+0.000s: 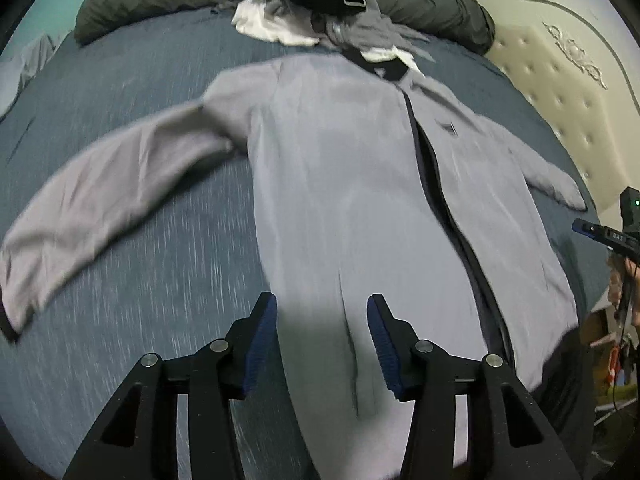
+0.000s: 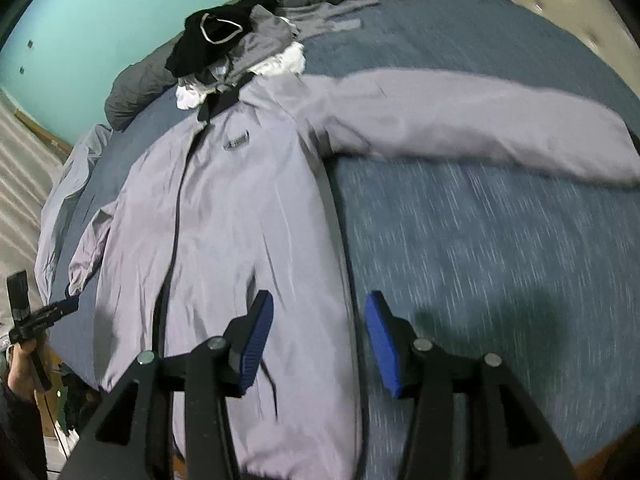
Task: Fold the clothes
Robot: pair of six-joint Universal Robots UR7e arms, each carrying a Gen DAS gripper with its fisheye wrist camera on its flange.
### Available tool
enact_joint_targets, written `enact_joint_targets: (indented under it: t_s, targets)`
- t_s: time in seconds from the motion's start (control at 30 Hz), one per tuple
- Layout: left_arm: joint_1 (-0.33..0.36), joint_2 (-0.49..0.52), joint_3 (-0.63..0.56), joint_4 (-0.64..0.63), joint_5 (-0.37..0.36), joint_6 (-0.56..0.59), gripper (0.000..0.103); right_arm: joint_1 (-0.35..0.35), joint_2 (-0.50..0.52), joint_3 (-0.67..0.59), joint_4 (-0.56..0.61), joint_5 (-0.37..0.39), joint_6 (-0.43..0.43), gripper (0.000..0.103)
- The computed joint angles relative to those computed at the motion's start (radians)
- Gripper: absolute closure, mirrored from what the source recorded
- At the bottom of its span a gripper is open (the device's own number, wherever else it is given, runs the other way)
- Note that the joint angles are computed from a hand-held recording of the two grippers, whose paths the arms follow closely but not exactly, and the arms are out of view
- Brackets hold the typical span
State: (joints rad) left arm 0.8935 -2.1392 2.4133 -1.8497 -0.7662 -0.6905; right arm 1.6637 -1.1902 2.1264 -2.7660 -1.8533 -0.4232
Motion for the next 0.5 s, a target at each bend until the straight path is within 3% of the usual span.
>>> enact_joint_targets:
  t_s: [0.23,0.5]
  targets:
    - [0.181,0.266,-0.157,-0.34,0.018,0.27,0.043,0.062,0.198,-0.24,0.049,-0.024,-0.033,0.053]
    - [0.351,0.534,-0.375,-0.556,-0.005,0.496,0.038,0.092,0.434,-0.565,0.133,-0.053,-0.046,0.047]
